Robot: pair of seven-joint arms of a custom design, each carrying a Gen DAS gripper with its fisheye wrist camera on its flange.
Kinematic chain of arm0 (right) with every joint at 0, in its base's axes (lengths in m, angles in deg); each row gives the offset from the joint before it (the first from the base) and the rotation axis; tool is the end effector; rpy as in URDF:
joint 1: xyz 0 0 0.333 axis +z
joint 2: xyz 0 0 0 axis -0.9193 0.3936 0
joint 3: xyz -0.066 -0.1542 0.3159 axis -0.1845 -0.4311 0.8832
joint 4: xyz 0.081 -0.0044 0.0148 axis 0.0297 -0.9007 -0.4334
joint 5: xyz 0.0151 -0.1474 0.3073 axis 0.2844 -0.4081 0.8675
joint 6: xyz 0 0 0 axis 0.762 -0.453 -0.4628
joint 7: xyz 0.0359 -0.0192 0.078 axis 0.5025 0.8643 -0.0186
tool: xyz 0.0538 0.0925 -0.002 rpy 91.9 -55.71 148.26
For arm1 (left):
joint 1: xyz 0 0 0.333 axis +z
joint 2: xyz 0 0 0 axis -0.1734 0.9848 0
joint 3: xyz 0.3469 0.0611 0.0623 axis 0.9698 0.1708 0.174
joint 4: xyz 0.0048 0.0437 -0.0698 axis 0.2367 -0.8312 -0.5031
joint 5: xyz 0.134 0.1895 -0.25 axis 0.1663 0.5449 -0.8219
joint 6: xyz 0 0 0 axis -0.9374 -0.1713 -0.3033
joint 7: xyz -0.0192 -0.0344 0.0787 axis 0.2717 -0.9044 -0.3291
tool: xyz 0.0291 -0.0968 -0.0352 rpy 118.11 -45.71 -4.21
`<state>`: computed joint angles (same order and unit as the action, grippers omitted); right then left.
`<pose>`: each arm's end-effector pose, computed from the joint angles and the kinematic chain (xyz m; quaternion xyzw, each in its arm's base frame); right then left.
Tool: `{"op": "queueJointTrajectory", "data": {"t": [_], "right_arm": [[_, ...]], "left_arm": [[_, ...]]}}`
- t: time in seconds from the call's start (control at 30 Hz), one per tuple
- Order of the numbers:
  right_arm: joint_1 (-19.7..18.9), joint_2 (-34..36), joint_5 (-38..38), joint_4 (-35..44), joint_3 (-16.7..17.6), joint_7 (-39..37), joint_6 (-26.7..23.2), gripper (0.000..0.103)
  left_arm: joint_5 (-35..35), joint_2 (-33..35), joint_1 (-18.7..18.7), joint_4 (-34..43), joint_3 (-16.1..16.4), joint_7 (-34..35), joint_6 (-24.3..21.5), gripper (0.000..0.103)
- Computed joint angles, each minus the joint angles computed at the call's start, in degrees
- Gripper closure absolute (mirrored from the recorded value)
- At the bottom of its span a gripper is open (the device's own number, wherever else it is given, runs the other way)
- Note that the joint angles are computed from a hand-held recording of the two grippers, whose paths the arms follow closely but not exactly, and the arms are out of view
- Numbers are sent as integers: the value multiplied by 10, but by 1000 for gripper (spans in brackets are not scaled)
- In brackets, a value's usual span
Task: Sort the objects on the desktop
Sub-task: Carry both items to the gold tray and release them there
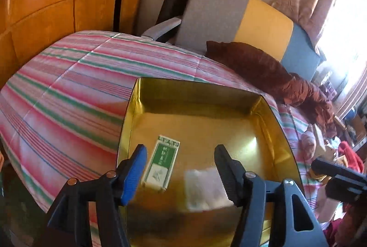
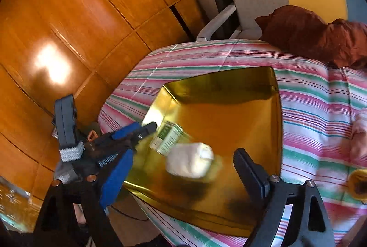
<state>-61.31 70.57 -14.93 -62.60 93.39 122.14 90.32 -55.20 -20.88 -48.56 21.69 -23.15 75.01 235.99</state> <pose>0.6781 0.2675 0.3577 -0.7327 0.5528 0.0041 0.3969 0.6542 -0.4718 0.3060 -0.7309 0.5789 -0.3152 0.1768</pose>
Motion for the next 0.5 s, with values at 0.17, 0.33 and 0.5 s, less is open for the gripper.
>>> {"op": "queueJointTrajectory", "data": {"t": [0.17, 0.33, 0.5], "right_arm": [[8, -40, -12, -80, -26, 23, 53, 13], [26, -81, -43, -166, -63, 71, 127, 13], [79, -121, -76, -240, -144, 127, 182, 13]], "left_arm": [[12, -9, -14, -17, 4, -3, 27, 41], [3, 6, -14, 16, -20, 45, 40, 41], [-34, 35, -13, 78, -48, 111, 14, 41]]}}
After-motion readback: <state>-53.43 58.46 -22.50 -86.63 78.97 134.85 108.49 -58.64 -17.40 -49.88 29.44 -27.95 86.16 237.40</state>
